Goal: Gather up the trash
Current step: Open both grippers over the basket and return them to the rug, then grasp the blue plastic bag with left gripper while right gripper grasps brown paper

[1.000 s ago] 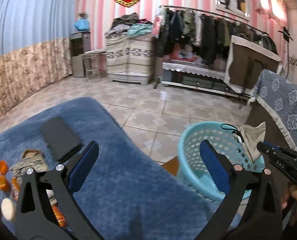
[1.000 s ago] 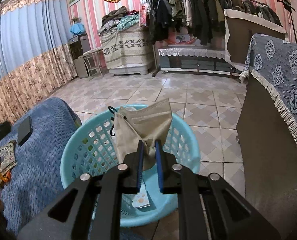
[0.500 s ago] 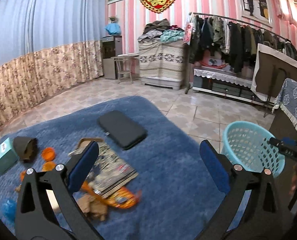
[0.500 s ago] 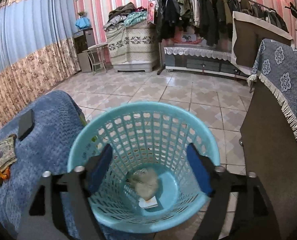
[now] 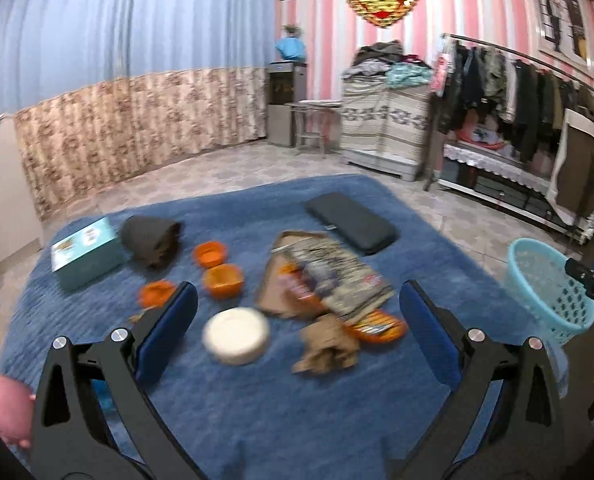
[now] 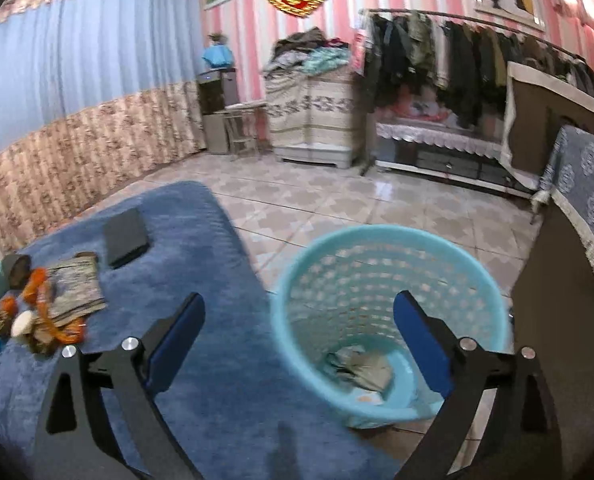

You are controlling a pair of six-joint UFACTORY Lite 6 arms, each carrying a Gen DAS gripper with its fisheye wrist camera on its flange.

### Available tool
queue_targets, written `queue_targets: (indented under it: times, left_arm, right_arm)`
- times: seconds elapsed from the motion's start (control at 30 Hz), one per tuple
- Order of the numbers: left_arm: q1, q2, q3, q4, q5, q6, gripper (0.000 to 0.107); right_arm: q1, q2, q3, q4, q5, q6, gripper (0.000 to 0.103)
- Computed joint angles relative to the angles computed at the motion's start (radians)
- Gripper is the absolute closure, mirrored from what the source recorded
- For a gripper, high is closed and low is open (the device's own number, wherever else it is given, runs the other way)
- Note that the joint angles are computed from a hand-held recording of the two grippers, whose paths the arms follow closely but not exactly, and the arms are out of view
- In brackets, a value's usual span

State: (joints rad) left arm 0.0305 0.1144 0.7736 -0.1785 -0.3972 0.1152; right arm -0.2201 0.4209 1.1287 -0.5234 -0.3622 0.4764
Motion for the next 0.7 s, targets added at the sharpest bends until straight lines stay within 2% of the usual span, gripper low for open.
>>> queue_targets:
  times: [0.2, 0.37, 0.53, 0.7]
  left_arm:
    - [0.231, -0.016, -0.089, 0.178, -0.041, -0.079, 0.009]
    - [0.385, 0.021, -0.103, 0.35, -0.075, -0.171, 0.009]
    - [0.495, 0.11, -0.047, 0.55, -0.071, -0.356, 0.01]
    - [0.52, 0.205, -0.008, 0.519, -0.103, -0.298, 0.012]
  right_arm:
    - [0.172, 0.002, -0.061, 0.214, -0.035, -0.216, 0.009]
    - [0.266, 0.049, -0.044, 0.239, -0.023, -0.255, 0.009]
    - [0.342, 0.064, -0.049, 0.283, -0.021, -0.29, 0.009]
    - [0.412, 0.099, -0.024, 0.344, 0.0, -0.349, 0.009]
